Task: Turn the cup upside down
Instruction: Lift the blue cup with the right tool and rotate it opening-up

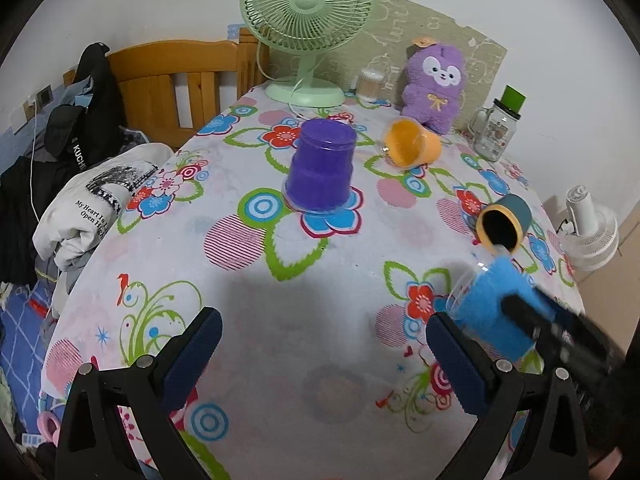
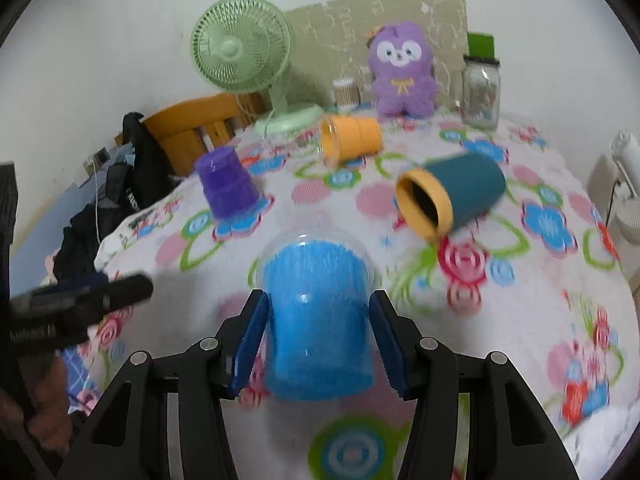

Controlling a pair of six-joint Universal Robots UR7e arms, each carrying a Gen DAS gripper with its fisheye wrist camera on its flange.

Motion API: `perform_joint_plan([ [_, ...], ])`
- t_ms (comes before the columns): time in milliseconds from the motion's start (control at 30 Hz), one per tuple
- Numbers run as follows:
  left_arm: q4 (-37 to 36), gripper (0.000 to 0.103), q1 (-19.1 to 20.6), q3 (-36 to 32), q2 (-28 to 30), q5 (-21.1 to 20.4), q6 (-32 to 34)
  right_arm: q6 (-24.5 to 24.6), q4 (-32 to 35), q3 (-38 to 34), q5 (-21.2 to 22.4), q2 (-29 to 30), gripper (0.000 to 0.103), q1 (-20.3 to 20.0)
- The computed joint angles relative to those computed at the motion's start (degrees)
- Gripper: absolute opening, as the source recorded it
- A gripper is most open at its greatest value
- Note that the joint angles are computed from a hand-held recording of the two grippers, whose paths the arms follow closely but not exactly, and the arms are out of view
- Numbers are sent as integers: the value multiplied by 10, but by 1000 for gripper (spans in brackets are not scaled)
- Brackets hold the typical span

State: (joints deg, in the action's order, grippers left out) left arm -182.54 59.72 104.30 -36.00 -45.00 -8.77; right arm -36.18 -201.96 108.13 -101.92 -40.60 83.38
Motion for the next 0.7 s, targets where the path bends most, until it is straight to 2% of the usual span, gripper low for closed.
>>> perform_joint_plan([
  [100, -3, 103, -6, 7, 0, -1, 0, -8, -26, 19, -5, -5, 49, 3],
  [267, -16, 103, -19, 23, -3, 1, 4, -17, -52, 51, 11, -12, 49, 11],
  [533, -17, 103, -26, 51, -13, 12, -14, -23, -82, 67, -2, -10, 50, 18],
  [600, -16, 103, -26, 55, -14, 12, -20, -26, -87, 68, -9, -12, 58, 19],
  [667, -15, 103, -28, 58, -15, 11, -23, -31, -105, 74, -9, -13, 77, 19],
  [700, -17, 103, -29, 58, -14, 12, -24, -34, -113, 77, -9, -15, 80, 18],
])
